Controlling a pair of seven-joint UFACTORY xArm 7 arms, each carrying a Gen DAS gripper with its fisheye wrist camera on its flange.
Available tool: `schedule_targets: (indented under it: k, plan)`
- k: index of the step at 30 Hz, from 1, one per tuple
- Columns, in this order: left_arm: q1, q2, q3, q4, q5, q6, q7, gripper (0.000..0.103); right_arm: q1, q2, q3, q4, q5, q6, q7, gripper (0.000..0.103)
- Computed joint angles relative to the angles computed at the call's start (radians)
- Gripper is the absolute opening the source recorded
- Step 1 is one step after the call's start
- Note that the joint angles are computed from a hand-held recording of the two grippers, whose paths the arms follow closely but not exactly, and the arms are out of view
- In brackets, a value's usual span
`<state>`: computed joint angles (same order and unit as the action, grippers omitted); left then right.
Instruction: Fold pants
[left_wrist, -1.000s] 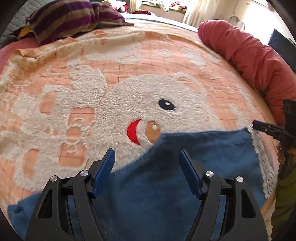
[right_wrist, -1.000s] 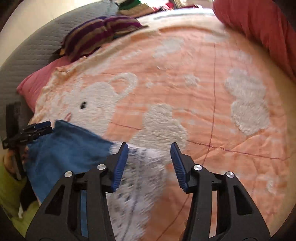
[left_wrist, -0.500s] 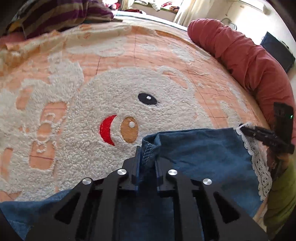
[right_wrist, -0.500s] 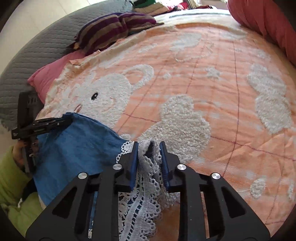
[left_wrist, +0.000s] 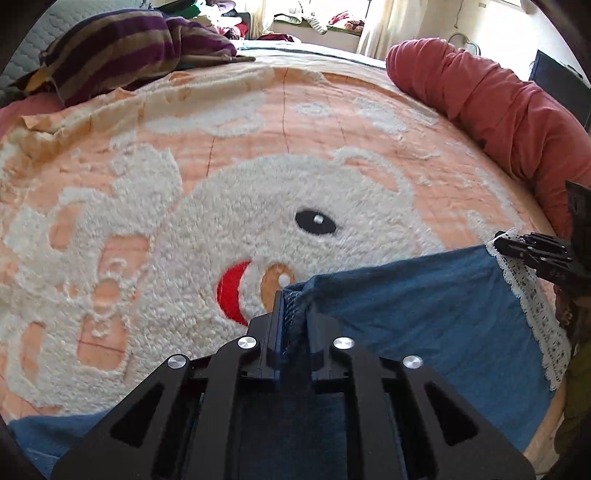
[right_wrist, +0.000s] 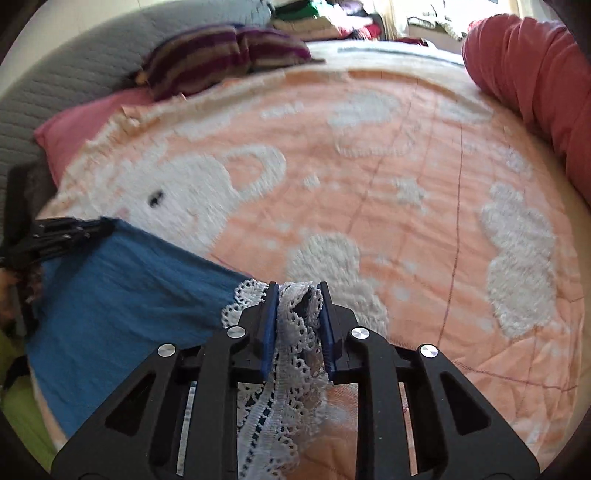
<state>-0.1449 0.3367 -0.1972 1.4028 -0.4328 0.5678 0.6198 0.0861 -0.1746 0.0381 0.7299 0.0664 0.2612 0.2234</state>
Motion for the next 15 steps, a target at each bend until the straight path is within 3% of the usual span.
schedule_targets:
  k: [3,5,7,12,15]
  plan:
    - [0.017,0.001,-0.007,-0.006,-0.028,-0.006,0.018,0.025,-0.032,-0.006,0.024,-0.002,-0.067,0.003,0.067,0.022]
    - [0.030,-0.012,-0.006,-0.017,-0.051,-0.009,0.023,0.037,-0.059,-0.024,0.044,-0.009,-0.128,0.018,0.133,0.028]
    - [0.068,-0.052,-0.021,-0.057,-0.137,-0.020,0.081,0.038,-0.075,-0.054,0.056,-0.020,-0.174,0.037,0.187,0.035]
    - [0.068,-0.169,0.022,-0.174,-0.173,-0.094,0.110,0.037,-0.114,-0.198,0.107,-0.087,-0.278,0.078,0.332,0.049]
    - [0.071,-0.239,0.051,-0.238,-0.208,-0.110,0.157,0.056,-0.104,-0.269,0.132,-0.124,-0.294,0.097,0.359,0.061]
